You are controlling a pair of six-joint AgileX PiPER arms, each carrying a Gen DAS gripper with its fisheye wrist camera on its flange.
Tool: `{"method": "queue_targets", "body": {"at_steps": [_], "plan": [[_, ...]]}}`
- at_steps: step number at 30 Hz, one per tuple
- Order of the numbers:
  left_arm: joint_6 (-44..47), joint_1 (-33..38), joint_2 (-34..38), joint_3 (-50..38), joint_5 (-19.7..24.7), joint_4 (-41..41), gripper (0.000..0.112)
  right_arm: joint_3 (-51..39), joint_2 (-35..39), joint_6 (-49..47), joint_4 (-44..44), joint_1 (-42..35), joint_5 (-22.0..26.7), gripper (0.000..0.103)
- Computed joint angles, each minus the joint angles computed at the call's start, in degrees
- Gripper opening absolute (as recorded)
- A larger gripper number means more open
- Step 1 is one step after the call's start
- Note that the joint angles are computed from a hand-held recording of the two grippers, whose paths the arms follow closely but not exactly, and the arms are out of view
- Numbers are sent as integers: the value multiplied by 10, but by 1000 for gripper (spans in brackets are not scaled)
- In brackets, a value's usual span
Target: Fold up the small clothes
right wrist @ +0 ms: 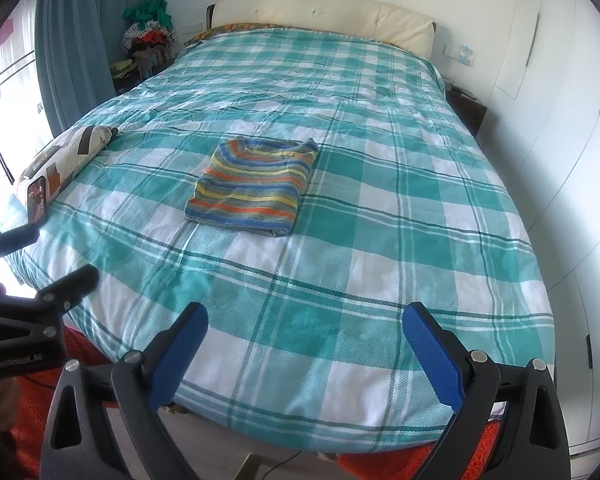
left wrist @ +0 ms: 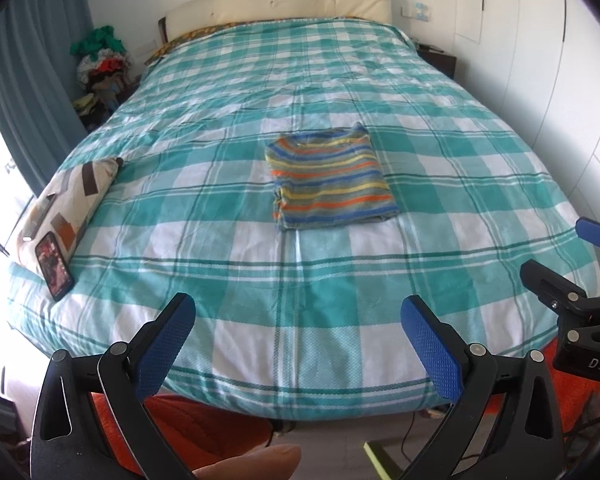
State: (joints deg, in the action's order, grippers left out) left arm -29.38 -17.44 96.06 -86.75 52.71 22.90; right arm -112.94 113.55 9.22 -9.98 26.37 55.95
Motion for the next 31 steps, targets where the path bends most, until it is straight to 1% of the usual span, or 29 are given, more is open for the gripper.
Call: {"method": "queue_targets", "body": {"at_steps": [3, 8, 13, 20, 27, 31], "plan": [[-13, -2, 1, -9, 14, 7, 103, -14, -1, -1, 6, 2, 11, 97], [-28, -6, 12, -19, 20, 10, 102, -40, 2, 3, -4, 12, 35, 97], [-33, -13, 21, -28, 26, 30, 102, -48, 4, 8, -8, 13, 44, 97], [-36, -19, 23, -33, 30, 47, 102, -48, 5, 5, -3, 8, 46, 97], [-23, -12, 23, -37, 26, 20, 102, -32, -2, 13, -6, 8, 32, 97], [-27, -20, 20, -37, 28, 29, 102, -31, -3, 12, -5, 7, 32, 97]]}}
